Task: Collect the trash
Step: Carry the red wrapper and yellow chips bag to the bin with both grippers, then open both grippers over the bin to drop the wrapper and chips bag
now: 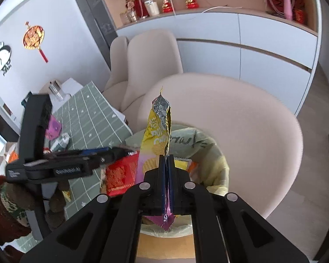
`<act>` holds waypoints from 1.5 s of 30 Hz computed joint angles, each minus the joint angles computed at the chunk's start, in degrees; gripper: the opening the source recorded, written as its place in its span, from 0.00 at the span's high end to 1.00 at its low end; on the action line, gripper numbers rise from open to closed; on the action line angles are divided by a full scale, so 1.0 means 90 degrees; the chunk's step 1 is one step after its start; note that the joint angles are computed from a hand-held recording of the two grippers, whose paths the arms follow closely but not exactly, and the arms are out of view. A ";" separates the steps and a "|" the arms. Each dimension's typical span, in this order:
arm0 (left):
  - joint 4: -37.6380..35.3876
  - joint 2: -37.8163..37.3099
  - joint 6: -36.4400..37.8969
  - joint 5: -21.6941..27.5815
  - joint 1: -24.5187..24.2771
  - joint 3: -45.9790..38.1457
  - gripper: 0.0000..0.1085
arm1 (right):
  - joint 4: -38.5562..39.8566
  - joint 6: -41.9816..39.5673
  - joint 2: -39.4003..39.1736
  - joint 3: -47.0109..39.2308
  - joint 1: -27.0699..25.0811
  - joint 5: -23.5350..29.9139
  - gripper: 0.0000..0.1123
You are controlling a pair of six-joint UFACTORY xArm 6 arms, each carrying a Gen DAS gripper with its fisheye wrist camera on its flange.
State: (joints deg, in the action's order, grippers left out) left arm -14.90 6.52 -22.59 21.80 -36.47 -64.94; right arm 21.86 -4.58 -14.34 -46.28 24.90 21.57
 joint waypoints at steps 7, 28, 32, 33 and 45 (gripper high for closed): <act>0.0532 0.0311 0.1051 0.0628 -0.0255 -0.0524 0.49 | -0.0105 0.0071 -0.0200 0.0178 -0.0358 -0.0097 0.96; 0.0605 -0.0076 0.1556 0.1178 -0.0248 -0.0433 0.47 | 0.0818 -0.0600 -0.0411 0.0460 -0.0560 -0.0251 0.96; 0.0593 -0.0498 0.0551 0.0408 0.0009 0.0029 0.43 | 0.1573 -0.1249 -0.0194 0.0279 -0.0278 -0.0143 0.96; 0.0652 -0.0657 0.0277 0.0221 0.0074 0.0194 0.43 | 0.1746 -0.1436 -0.0081 0.0213 -0.0166 -0.0104 0.96; 0.3823 -0.3060 -0.3100 0.0260 0.0644 0.2127 0.32 | -0.0010 0.0026 0.1716 -0.0734 0.0233 0.0475 0.96</act>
